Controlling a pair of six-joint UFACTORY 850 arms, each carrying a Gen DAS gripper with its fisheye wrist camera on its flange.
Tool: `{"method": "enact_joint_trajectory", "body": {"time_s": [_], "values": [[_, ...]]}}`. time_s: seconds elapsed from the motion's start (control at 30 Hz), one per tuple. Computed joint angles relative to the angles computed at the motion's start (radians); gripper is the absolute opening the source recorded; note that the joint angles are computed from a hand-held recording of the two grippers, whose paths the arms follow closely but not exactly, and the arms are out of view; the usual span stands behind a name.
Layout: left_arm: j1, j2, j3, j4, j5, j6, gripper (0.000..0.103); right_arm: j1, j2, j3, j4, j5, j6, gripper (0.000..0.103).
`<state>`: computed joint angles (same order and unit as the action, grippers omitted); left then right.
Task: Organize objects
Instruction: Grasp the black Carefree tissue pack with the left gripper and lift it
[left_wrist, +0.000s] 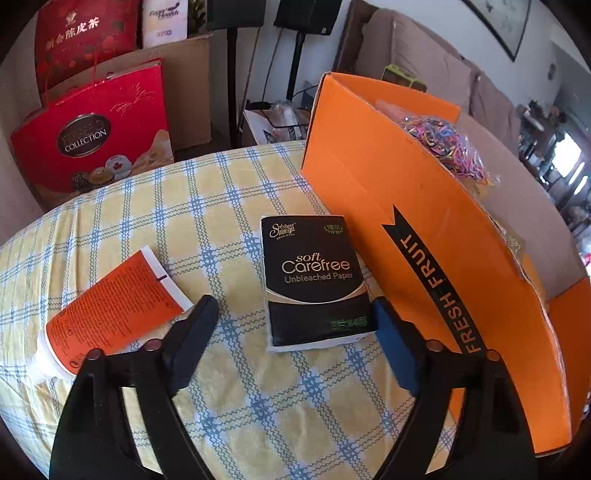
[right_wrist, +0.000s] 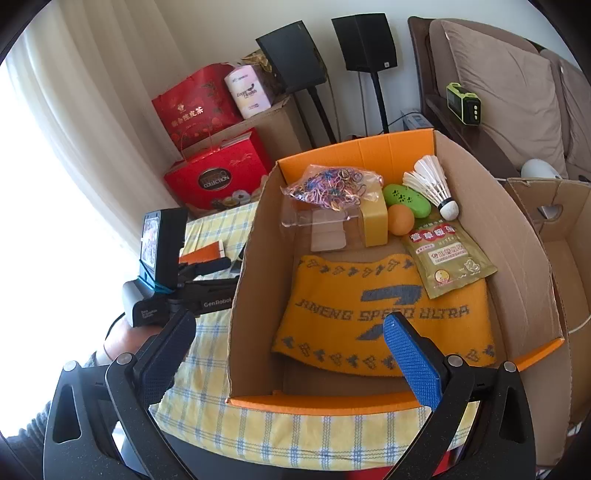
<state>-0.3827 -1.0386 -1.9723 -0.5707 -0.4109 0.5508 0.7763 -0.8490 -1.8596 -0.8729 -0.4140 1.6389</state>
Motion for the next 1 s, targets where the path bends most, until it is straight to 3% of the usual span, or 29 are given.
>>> {"method": "enact_joint_trajectory", "body": {"time_s": [0.07,0.1,0.23,0.33,0.43,0.5,0.73,1.0], "values": [[0.005,0.002,-0.001,-0.022,-0.015,0.025,0.055,0.0,0.001,0.004,-0.009,0.012,0.012,0.102],[0.007,-0.001,-0.008,-0.026,-0.029,0.031,0.051,0.001,0.0,0.003,-0.011,0.014,0.015,0.102],[0.004,-0.009,-0.034,0.012,-0.053,0.023,0.054,0.004,-0.005,-0.003,-0.003,0.013,0.008,0.102],[-0.006,-0.031,-0.082,0.08,-0.064,-0.032,0.068,0.003,-0.002,0.002,-0.017,0.02,0.03,0.102],[-0.014,-0.075,-0.162,0.152,-0.115,-0.109,0.065,0.003,0.0,0.006,-0.018,0.022,0.035,0.102],[-0.015,-0.099,-0.2,0.162,-0.145,-0.128,0.053,0.003,0.002,0.01,-0.025,0.026,0.045,0.102],[0.003,0.0,-0.028,0.016,-0.026,-0.014,0.049,0.005,0.016,0.036,-0.076,0.04,0.109,0.102],[0.043,0.226,0.308,-0.328,0.103,0.307,0.049,0.023,0.009,0.015,-0.115,0.009,0.128,0.102]]}}
